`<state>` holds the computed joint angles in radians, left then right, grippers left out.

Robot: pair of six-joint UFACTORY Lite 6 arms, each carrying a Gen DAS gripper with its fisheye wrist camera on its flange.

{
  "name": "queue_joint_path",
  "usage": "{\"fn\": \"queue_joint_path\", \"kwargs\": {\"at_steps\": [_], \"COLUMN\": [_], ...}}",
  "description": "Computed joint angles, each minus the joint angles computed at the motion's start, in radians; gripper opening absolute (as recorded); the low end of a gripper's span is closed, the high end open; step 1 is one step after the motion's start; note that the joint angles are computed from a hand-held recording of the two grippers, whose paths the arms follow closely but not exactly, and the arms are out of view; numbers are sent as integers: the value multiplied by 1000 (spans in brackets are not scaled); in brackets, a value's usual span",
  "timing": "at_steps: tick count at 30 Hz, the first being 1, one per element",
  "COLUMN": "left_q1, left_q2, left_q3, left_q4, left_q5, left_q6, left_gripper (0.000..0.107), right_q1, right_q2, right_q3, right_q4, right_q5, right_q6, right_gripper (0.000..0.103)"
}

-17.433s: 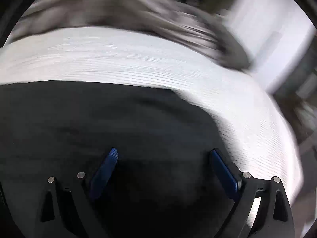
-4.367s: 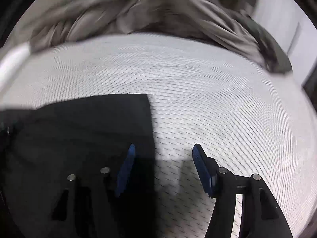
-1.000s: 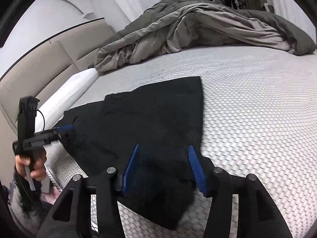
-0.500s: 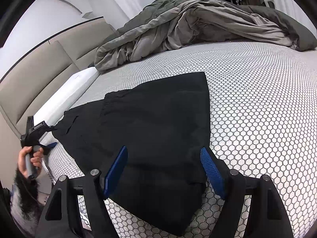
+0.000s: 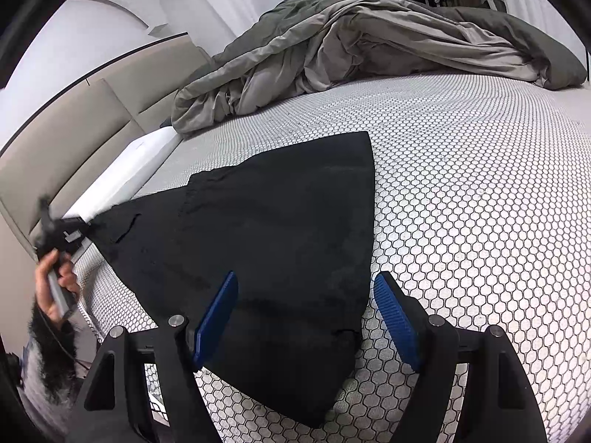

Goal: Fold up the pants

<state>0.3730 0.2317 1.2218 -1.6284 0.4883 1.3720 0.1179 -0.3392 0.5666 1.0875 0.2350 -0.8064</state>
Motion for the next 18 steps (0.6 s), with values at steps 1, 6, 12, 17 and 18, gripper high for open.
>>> {"fn": "queue_joint_path", "kwargs": {"at_steps": [1,6,12,17,18], "left_q1": [-49,-446,-836,-796,-771], "left_q2": [-80,-331,-13,1,-29], "left_q3": [-47,-175,-40,-91,-117], "left_q4": [-19,140,467,432,409], "left_q5": [-13,-42,133,137,153], "left_q6": [37,-36,-120,-32,-7], "left_gripper": [0,1,68,68,68], "right_q1": [7,-12,-192,-317,-333], "right_q2": [1,-63,-142,-126,-113], "right_q3": [4,-1,-47,-53,-50], "right_q4": [-27,-110,-49,14,49], "right_q5": [-5,-7,70,157,180], "right_q6": [26,109,31,-60,-87], "right_gripper": [77,78,78,78,78]}}
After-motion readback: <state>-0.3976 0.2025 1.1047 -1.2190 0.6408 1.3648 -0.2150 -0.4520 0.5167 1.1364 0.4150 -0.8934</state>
